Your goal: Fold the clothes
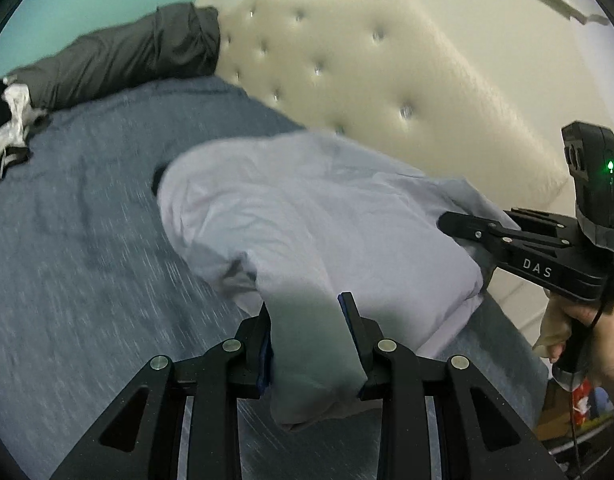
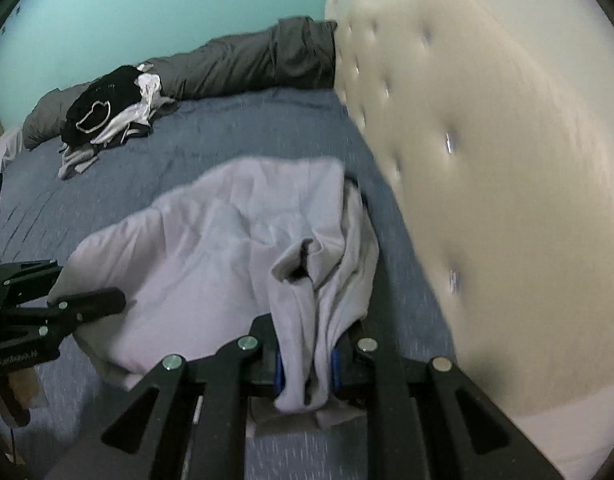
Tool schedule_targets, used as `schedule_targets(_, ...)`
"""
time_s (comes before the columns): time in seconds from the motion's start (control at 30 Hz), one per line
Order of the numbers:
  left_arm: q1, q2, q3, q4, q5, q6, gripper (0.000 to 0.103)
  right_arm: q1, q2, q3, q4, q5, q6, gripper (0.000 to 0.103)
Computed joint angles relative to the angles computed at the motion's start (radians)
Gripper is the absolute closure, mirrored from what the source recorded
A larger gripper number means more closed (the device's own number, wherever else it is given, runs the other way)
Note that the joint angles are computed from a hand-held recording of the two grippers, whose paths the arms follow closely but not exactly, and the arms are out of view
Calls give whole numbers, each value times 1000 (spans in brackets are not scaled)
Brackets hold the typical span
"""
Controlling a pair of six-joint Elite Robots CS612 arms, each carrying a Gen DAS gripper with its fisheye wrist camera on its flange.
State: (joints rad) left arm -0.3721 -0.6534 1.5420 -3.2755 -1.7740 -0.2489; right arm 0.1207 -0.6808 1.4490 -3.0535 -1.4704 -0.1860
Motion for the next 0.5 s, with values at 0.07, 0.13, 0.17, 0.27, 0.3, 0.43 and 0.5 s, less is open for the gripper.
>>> schedule_targets(0.07, -1, 0, 10, 9, -17, -16, 70, -8, -9, 17, 21, 15, 14, 87)
schedule_targets(0.13, 0, -1, 16, 26, -39, -39, 69, -14, -17, 25, 56, 29, 35, 87)
schedule_targets(0.17, 1, 1, 18, 36, -53, -55, 69, -16, -19, 22, 86, 35, 47, 87)
schedule_targets(0.27, 8, 4, 15, 117, -102, -68, 66, -19, -22, 12, 191, 37, 83, 82)
schedule_targets(0.3, 12, 3, 18, 135, -118, -69, 62, -20, -24, 11, 222, 31, 92, 78)
schedule_targets(0.43, 30, -19, 65, 100, -145, -65, 56, -31, -50, 43, 247, 36, 127, 66)
schedule_targets(0.5, 37, -40, 97, 70, -135, -44, 57, -37, -68, 69, 222, 15, 147, 64)
